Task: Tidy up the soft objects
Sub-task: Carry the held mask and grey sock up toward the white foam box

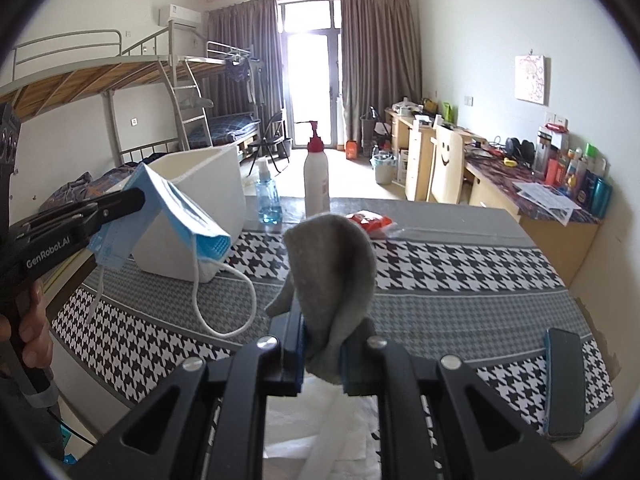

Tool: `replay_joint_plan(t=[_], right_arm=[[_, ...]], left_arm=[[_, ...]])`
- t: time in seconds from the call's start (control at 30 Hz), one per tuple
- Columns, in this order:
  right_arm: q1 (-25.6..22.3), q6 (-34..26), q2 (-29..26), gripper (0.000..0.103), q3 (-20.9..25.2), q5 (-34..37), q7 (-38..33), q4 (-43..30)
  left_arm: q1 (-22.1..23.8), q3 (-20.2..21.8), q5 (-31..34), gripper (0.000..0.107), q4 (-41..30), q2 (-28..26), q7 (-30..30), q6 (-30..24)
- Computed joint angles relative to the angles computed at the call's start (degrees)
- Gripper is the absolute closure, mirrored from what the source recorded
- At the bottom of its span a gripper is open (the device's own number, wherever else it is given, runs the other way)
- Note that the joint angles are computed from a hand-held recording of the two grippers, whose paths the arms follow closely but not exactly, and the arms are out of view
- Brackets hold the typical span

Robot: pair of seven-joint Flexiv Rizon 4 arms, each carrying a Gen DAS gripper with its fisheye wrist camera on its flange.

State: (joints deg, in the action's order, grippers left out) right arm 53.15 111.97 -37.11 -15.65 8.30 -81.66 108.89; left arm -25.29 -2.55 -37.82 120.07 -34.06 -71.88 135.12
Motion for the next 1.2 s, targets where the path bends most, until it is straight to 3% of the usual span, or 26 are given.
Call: replay_joint_plan(t=[0.47, 0.73, 0.93, 1.2], right_arm=[[0.22, -0.05, -0.43, 0.087, 0.17, -1.10, -1.46, -3.28], [-1.99, -1.60, -0.90, 0.087, 2.32, -4.15, -0.42, -6.39], [-0.91, -2.79, -1.70, 0.087, 1.14, -5.50, -0.01, -8.48], [-5.27, -4.68, -2.03, 0.087, 5.94, -10.60, 2.08, -11.17]], left_arm=[[0.00, 0.71, -3.79, 0.103, -1.52, 0.06, 2.53, 0.56], [1.24, 0.66, -4.12, 0.103, -2.31, 0.79, 3.74, 0.09], [1.66, 0.81, -4.48, 0.103, -2.77, 1.08, 3.89, 0.76], [2.02, 0.87, -7.60, 0.103, -3.96, 1.26, 5.72, 0.14]])
